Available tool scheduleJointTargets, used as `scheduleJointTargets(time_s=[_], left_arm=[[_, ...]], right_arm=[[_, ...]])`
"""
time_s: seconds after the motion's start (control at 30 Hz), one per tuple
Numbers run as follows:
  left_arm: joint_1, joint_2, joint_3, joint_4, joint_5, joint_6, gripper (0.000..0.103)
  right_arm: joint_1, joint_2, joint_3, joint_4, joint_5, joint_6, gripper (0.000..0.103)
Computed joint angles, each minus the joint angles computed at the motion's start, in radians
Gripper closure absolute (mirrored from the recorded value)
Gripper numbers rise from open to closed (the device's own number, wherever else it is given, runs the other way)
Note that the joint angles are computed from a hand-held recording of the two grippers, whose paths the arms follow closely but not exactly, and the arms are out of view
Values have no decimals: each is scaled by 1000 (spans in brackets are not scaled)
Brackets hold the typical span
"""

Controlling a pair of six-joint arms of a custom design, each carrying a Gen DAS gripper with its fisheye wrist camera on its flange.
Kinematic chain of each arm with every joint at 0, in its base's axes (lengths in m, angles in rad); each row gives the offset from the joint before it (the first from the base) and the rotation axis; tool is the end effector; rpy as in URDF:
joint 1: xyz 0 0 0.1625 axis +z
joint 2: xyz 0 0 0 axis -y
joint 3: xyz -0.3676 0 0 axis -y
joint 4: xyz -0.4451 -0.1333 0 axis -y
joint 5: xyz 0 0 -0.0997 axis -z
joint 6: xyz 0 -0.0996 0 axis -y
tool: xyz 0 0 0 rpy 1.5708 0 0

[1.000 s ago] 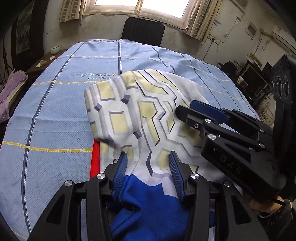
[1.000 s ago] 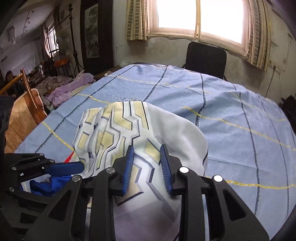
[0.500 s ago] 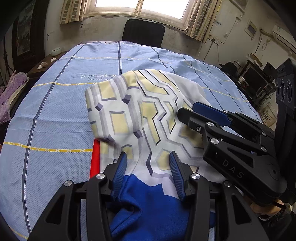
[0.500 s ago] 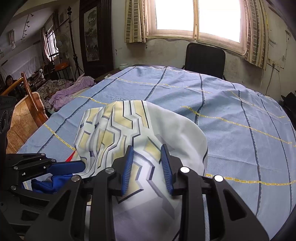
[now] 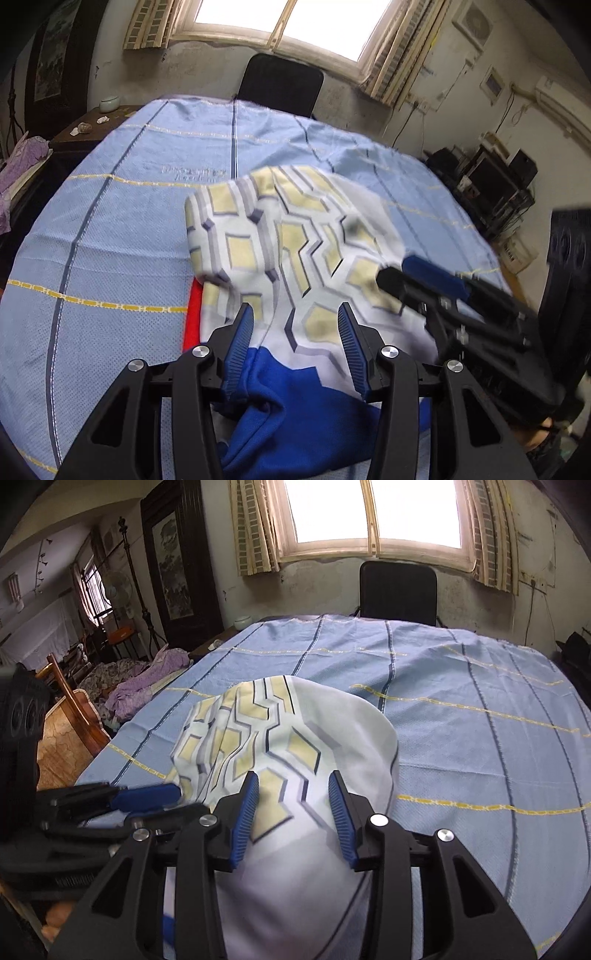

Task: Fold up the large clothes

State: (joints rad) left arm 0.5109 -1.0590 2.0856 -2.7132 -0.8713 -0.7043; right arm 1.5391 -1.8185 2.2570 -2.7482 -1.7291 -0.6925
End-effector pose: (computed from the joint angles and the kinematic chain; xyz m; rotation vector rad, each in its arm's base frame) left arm -0.3556 -0.4256 0.0380 0.4146 2.6249 -0.8461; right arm 0.1032 -0.4563 0.3243 0.7690 -2.4886 0.8696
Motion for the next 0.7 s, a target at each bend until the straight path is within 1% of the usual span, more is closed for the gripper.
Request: scheduleJointTargets(time_s=[0.07, 0.17, 0.27, 0.33, 0.37, 0.4, 0.43, 0.47, 0.57, 0.63, 0.7], left_arm=[[-4, -12, 10, -19, 9, -2, 55], [-2, -16, 10, -19, 5, -7, 55], [1, 5, -14, 22, 5, -6, 55], [11, 41, -48, 87, -18, -3, 55], [11, 61, -61, 118, -12, -1, 54], [4, 84, -70, 137, 25, 4, 53], [-3, 96, -71, 140, 60, 10, 48], [-4, 98, -72, 141, 70, 11, 46], [7, 90, -72, 134, 43, -10, 47], [2, 92, -71, 138, 54, -12, 46], [-7, 89, -63, 127, 69, -7, 47]], right_arm=[[-3, -46, 27, 17, 15, -18, 64], [-8, -85, 46, 45, 25, -21, 64], [-15, -117, 61, 78, 34, -23, 64], [-30, -120, 69, 98, 27, -29, 63], [-39, -120, 81, 84, 31, -47, 63], [-48, -122, 90, 72, 41, -72, 61], [-54, -121, 88, 86, 50, -79, 59], [-63, -120, 80, 106, 66, -66, 58], [-88, -125, 55, 183, 115, -41, 55], [-101, -135, 50, 213, 140, -31, 54], [-109, -148, 61, 211, 152, -54, 53]])
